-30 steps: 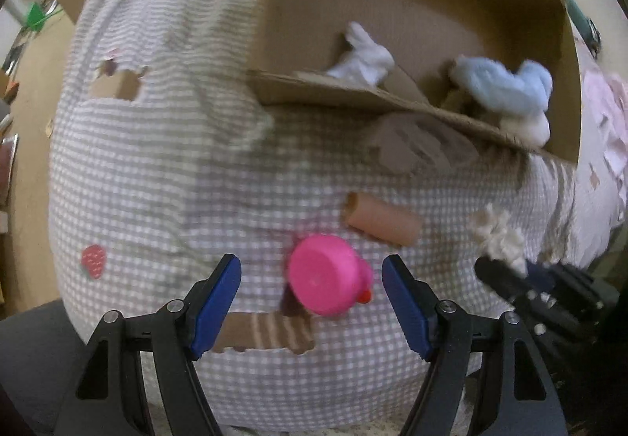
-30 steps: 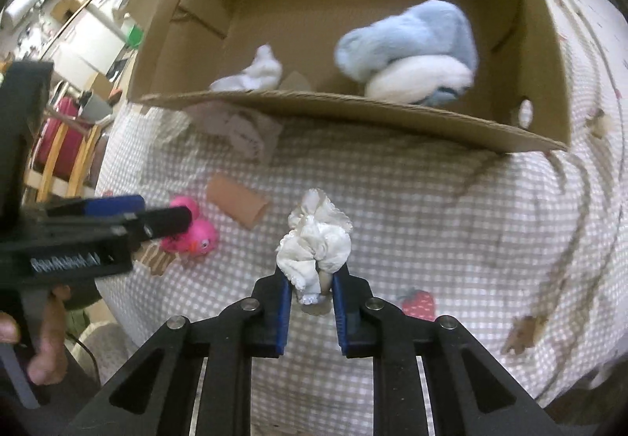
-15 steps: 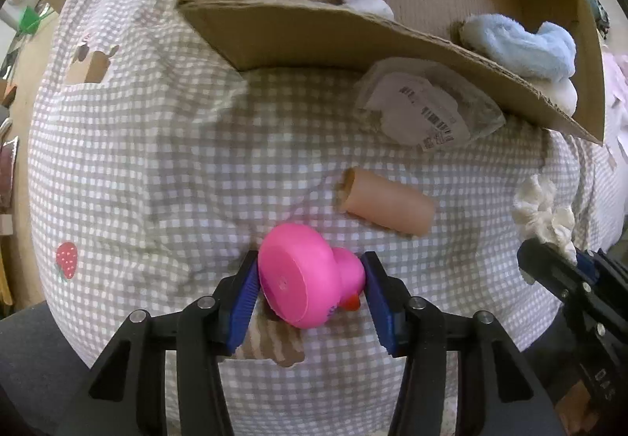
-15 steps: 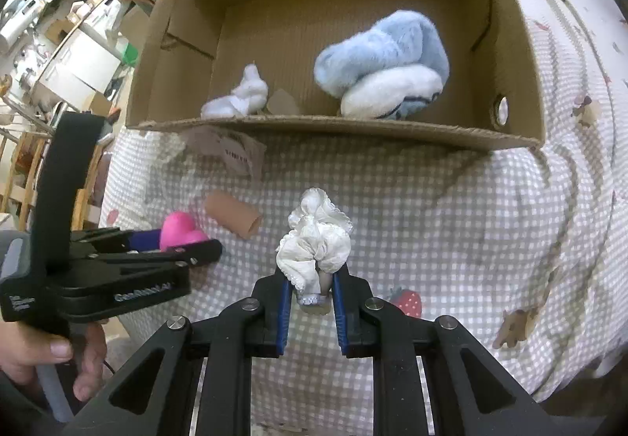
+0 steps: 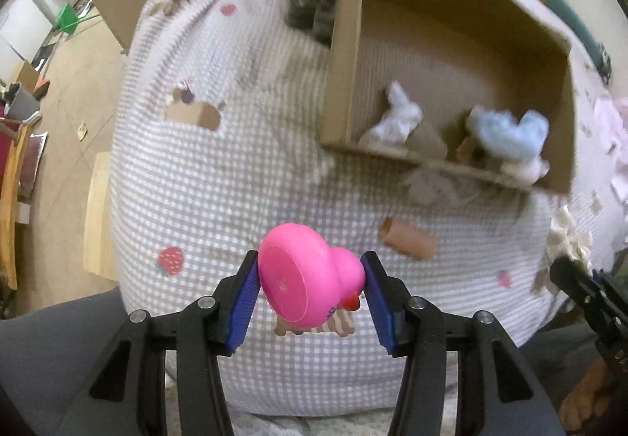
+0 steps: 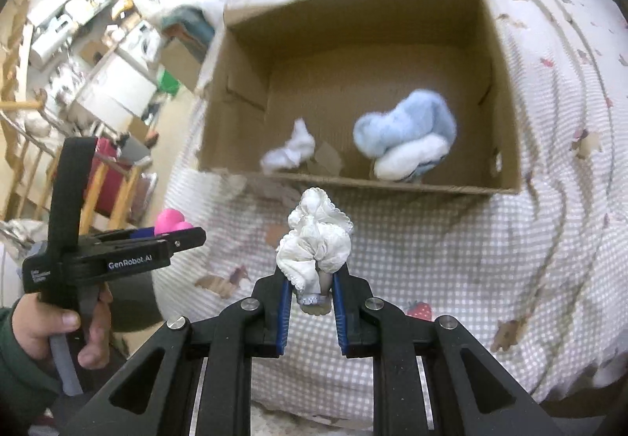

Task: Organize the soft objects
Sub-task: 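Carry the white scrunchie and pink duck over the box with both grippers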

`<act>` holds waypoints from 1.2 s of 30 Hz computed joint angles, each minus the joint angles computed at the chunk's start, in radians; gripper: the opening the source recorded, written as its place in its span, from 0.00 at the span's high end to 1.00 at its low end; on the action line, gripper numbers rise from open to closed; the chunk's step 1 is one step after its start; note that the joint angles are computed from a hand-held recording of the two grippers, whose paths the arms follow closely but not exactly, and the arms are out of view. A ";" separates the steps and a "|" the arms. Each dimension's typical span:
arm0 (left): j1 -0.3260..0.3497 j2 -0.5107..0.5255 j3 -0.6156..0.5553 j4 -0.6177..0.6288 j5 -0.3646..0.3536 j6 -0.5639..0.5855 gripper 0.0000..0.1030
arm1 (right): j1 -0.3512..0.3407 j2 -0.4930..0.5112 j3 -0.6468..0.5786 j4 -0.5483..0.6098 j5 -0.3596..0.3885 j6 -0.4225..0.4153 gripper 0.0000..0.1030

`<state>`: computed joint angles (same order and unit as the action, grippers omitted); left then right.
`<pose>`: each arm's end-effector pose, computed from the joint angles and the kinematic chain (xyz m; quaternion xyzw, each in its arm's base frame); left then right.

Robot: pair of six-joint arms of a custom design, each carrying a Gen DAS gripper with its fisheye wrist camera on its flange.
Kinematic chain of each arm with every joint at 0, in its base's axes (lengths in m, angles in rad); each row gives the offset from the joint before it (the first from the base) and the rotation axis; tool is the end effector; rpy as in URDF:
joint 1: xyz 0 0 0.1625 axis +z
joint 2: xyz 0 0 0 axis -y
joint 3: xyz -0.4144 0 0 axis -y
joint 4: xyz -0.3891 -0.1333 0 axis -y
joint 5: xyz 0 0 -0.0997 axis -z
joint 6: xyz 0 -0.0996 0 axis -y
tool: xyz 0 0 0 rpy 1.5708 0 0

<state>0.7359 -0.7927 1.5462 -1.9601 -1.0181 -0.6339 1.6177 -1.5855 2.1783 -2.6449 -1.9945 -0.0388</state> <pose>-0.3480 -0.5656 0.0767 0.1441 0.9364 -0.0505 0.3159 0.1132 -0.4422 0.3251 -0.0094 -0.9507 0.2338 0.2033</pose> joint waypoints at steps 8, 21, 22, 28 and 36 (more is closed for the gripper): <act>-0.047 0.008 -0.061 -0.100 0.053 0.078 0.54 | 0.015 -0.051 -0.035 -0.029 0.038 0.016 0.80; -0.037 0.160 -0.188 -0.199 0.102 0.281 0.54 | -0.056 0.121 -0.193 -0.005 0.079 -0.008 0.80; -0.031 0.173 -0.199 -0.192 0.098 0.285 0.54 | -0.066 0.133 -0.202 0.008 0.081 -0.006 0.80; -0.009 0.245 -0.263 -0.162 0.092 0.297 0.54 | -0.092 0.191 -0.235 0.073 0.017 0.008 0.80; -0.017 0.282 -0.253 -0.238 0.122 0.363 0.54 | -0.097 0.215 -0.239 0.009 -0.092 0.042 0.80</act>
